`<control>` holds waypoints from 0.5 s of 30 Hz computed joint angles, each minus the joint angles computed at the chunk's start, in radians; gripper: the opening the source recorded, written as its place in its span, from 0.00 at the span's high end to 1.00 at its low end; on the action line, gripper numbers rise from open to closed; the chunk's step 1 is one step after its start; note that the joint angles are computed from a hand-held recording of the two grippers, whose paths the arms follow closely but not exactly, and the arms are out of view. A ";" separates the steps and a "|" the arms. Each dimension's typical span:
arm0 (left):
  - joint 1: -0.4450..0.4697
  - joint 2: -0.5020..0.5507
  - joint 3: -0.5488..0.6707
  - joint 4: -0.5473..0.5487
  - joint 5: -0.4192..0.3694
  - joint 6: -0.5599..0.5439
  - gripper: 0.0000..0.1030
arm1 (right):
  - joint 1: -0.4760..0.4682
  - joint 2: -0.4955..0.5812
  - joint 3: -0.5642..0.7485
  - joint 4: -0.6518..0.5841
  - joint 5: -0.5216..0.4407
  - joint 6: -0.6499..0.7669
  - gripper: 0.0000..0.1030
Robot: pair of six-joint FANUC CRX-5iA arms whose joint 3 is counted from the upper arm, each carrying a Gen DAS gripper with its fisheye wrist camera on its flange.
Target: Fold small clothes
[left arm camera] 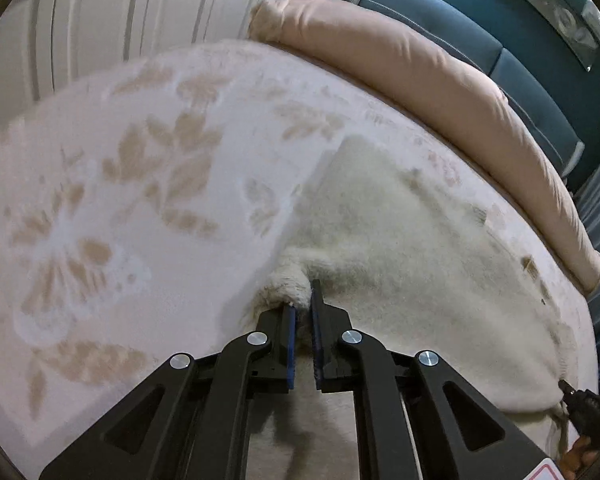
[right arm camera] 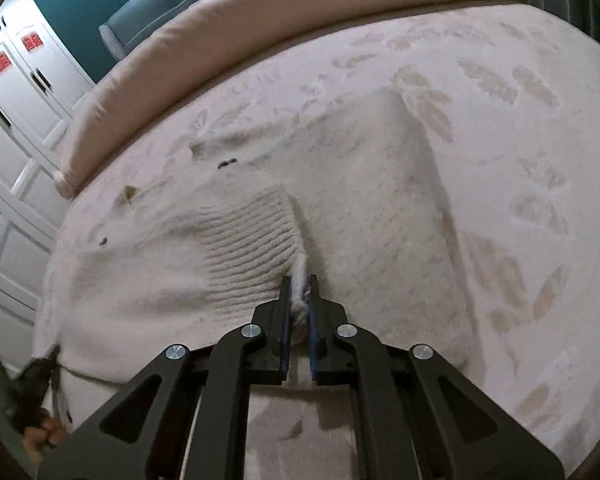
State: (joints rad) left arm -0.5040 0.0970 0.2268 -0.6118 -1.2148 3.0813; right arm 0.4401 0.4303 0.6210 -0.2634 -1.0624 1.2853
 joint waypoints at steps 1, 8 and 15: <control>-0.002 -0.008 -0.009 -0.005 0.008 0.011 0.91 | -0.003 -0.016 -0.018 -0.011 0.024 -0.002 0.94; 0.009 -0.075 -0.034 0.102 0.021 -0.043 0.73 | 0.018 -0.088 -0.060 0.071 -0.015 -0.045 0.77; -0.260 -0.245 -0.100 0.052 -0.153 0.060 0.30 | -0.057 -0.517 -0.469 0.041 0.009 0.051 0.35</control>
